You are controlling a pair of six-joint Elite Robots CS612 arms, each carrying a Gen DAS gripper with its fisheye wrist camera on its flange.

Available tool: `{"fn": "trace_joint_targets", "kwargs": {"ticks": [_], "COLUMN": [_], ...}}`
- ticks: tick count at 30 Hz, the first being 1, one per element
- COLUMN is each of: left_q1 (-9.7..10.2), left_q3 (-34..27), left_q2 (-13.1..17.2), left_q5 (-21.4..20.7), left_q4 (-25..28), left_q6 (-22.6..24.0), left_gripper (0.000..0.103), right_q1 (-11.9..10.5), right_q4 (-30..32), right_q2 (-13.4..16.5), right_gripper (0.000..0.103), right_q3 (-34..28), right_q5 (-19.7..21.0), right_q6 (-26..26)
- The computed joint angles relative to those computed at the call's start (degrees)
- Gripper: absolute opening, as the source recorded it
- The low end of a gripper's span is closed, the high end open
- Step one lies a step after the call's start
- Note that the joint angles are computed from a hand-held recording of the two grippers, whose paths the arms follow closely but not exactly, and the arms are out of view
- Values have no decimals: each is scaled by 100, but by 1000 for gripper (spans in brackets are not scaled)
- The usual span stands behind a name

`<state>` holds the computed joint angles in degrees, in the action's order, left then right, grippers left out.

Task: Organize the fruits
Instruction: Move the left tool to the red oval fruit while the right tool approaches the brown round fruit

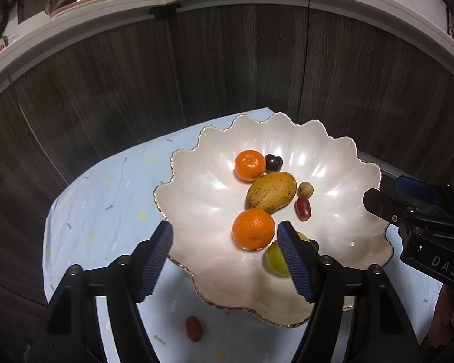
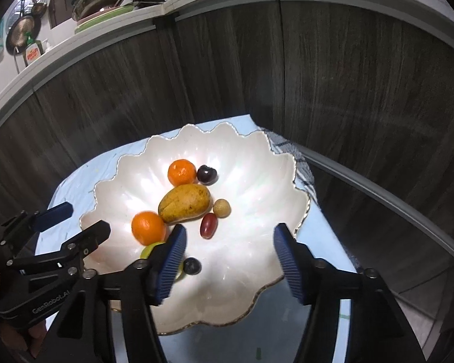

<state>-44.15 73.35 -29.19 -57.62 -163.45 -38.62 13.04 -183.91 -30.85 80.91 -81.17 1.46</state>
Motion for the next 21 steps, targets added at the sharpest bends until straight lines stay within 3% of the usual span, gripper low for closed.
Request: {"fn": "trace_joint_targets", "kwargs": {"ticks": [15,21], "left_q1": [-144,-193], "left_q3": [467,676], "left_q2": [-295,-406], "left_q5": [331,429], "left_q4": [-246,-374], "left_q6": [-26,-20], "left_gripper": [80,82], "right_q1": [50,102], "right_q4": [-461,-661], "right_q2": [-241,-322], "right_gripper": [71,73], "right_q3": [418,613], "right_q5": [-109,-370], "right_q6": [86,316]}}
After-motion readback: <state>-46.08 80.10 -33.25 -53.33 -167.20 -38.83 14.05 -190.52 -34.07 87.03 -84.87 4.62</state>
